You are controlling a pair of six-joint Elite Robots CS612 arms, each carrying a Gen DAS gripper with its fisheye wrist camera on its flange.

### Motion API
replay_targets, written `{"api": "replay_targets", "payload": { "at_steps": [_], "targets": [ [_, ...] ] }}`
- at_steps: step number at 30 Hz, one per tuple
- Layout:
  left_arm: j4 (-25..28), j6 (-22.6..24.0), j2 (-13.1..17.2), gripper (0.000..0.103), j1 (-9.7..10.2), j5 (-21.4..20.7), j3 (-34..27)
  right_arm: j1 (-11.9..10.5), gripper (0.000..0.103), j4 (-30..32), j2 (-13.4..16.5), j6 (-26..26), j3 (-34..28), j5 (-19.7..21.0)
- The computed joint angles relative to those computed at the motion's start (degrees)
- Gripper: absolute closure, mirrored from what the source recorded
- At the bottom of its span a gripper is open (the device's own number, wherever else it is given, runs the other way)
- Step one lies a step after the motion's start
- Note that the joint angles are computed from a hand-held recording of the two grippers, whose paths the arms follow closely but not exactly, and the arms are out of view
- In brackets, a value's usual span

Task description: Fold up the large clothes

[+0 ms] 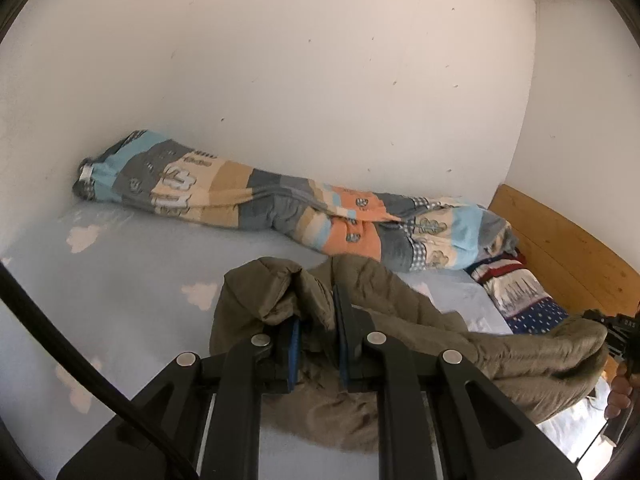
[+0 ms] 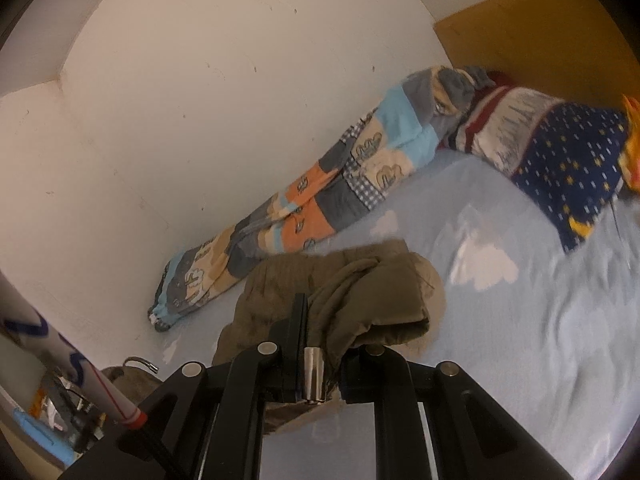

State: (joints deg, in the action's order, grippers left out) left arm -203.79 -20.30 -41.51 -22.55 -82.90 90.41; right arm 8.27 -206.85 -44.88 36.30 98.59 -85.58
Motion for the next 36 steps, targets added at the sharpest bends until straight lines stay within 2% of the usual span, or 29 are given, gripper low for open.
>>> {"api": "replay_targets", "payload": {
  "at_steps": [5,11,12,14,15,19,21,22,23,24,27,29,32,34,36],
  "targets": [
    [7.4,0.3,4.7,0.088,0.75,0.9,-10.0,-0.4,0.091,5.2,4.8,-1.5,-9.5,-2.3],
    [20.3,0.7,11.2,0.085,1.36,4.7,-23.0,-0.4,0.091,17.4,12.1,-4.0,-24.2,-6.2],
    [22.1,-0.1,12.0,0.083,1.77,3.8,-24.6,-0.3,0.091,19.9,13.5,-4.2,-26.9,-7.3],
    [24.6,-2.4,13.1,0.081,3.06,-1.1,-27.0,-0.3,0.091,24.9,16.5,-4.5,-32.0,-8.8],
    [25.2,-2.9,13.8,0.079,3.81,-4.2,-28.2,-0.4,0.091,26.5,17.5,-4.2,-33.6,-8.8],
    [25.5,-1.3,14.3,0.075,4.67,-7.9,-28.9,-0.7,0.091,32.1,22.2,-4.7,-40.6,-9.7],
    [24.8,-0.5,14.0,0.064,5.13,-10.1,-28.3,-0.5,0.091,34.4,24.1,-5.8,-43.5,-11.1],
    [23.9,0.1,13.7,0.06,5.18,-9.1,-27.6,-0.4,0.091,35.7,24.9,-6.0,-44.8,-11.7],
    [22.8,0.5,13.2,0.048,4.91,-5.9,-26.5,-0.3,0.091,37.2,25.8,-5.8,-46.2,-12.3],
    [21.1,0.7,12.8,0.043,4.74,-3.0,-25.6,-0.3,0.091,38.8,26.7,-5.4,-47.7,-12.6],
    [19.5,1.2,12.4,0.043,5.04,-2.1,-24.6,0.0,0.091,43.0,28.7,-5.4,-51.1,-15.2],
    [19.5,2.8,12.3,0.043,4.77,-2.9,-24.3,-0.2,0.091,45.1,29.5,-4.7,-52.5,-14.4],
    [21.0,6.3,12.6,0.043,3.69,-5.2,-24.7,-0.7,0.089,43.5,28.7,-4.1,-51.0,-12.1],
    [22.8,9.6,13.1,0.043,2.21,-7.1,-25.4,-1.1,0.081,41.2,27.7,-3.2,-49.0,-9.4],
    [24.7,12.4,14.1,0.043,0.83,-7.2,-26.6,-1.8,0.073,35.4,25.9,-1.7,-45.1,-5.7]
  ]
}}
